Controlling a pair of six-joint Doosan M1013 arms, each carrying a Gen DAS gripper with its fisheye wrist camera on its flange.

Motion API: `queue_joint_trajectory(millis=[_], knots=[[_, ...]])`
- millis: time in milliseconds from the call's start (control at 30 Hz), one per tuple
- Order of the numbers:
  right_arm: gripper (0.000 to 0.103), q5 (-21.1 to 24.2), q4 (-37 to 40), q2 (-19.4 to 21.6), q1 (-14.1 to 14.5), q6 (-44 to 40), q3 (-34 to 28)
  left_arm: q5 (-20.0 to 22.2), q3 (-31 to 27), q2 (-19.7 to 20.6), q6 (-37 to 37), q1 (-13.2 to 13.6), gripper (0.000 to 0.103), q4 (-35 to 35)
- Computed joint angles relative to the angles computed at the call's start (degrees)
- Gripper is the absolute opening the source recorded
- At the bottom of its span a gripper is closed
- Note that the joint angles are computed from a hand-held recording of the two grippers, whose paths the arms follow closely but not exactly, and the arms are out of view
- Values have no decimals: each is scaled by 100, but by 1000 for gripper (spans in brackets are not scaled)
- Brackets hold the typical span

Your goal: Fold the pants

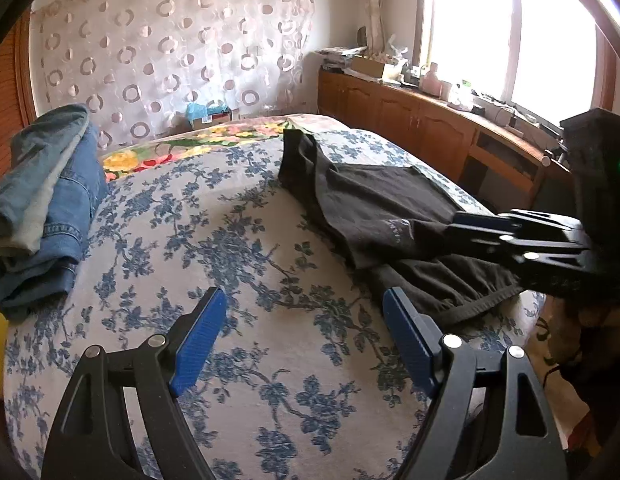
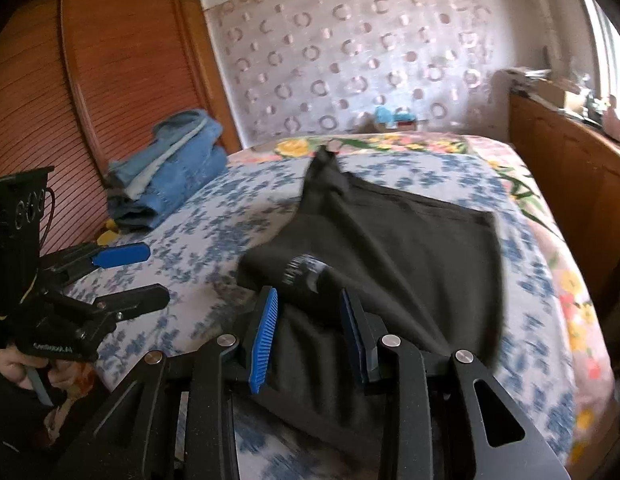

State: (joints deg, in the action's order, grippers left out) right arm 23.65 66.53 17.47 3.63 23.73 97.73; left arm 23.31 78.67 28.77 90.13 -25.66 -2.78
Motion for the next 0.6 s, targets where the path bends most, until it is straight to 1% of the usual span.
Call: queue_joint_trajectory(millis=[167, 233, 367, 400, 433, 600], knots=[[34, 261, -538, 293, 73, 349, -399, -69, -5, -2, 260, 78, 81, -256], [34, 347, -834, 417, 86, 627, -557, -95, -7, 1, 443, 110, 81, -440], [35, 471, -1193, 537, 76, 935, -772, -78, -57, 34, 691, 159, 81, -617], [38, 517, -1251, 573, 72, 958, -827, -78, -62, 41, 764, 175, 81, -687], [45, 534, -1419, 608, 95, 1098, -898, -76, -68, 48, 851, 190, 81, -777], [49, 711, -1994, 713, 192, 1519, -1102, -29, -152, 134, 1085, 266, 81, -1066]])
